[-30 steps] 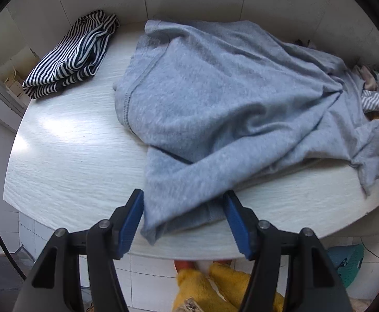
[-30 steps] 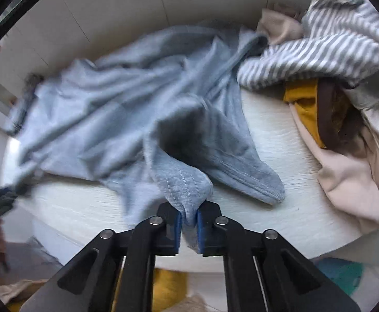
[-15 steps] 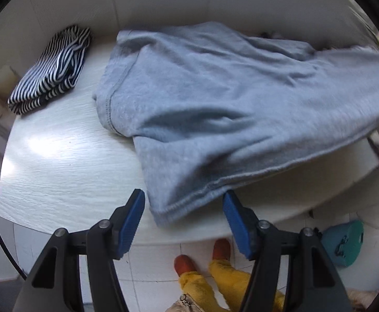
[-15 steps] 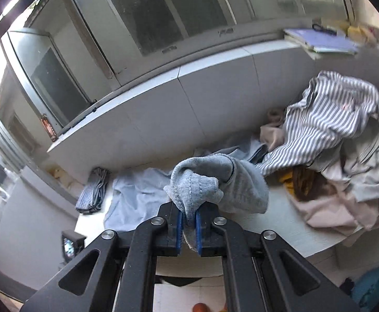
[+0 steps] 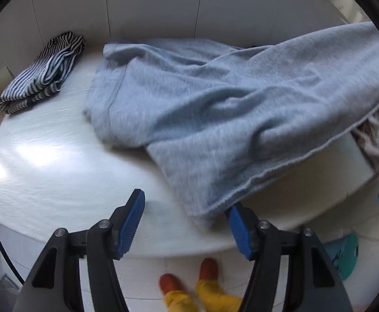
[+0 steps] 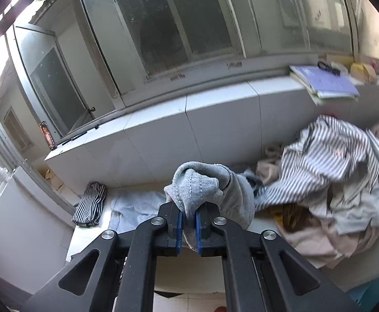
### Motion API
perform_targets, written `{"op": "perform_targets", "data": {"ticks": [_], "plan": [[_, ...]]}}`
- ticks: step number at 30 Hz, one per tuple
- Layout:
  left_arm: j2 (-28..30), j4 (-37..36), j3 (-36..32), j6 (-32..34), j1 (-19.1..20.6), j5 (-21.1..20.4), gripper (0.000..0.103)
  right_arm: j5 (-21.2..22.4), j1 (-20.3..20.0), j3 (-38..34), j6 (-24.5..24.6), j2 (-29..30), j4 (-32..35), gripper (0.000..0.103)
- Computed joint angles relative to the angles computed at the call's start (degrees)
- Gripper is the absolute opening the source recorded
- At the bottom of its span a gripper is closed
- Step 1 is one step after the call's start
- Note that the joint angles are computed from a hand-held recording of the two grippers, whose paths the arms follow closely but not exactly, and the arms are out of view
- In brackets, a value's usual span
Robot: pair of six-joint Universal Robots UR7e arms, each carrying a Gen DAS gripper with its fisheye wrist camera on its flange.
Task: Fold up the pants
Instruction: 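Grasp the grey garment hem with the right gripper and lift it up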
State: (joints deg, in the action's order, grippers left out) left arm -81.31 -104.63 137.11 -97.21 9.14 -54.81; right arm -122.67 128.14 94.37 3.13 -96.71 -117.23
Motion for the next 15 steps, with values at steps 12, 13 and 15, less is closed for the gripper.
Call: {"op": "perform_targets", "data": {"ticks": [12,13,15], "plan": [[14.6,-4.3,-7.9,1.6,3.6,4.1,0.069,-0.1,0.5,-9.0,-5.3,7.3,0.9,0.008],[15.0,-3.3,-8.3,0.8,3.9,4.3,0.064,-0.2,0.5,-9.6,-6.1,7.7,1.0,0.008],[14.2,-0.7,-8.2,-1.9,3.3,5.2,0.027,-0.5,0.4,-10.7,-7.6,8.3,1.3,0.008]]}}
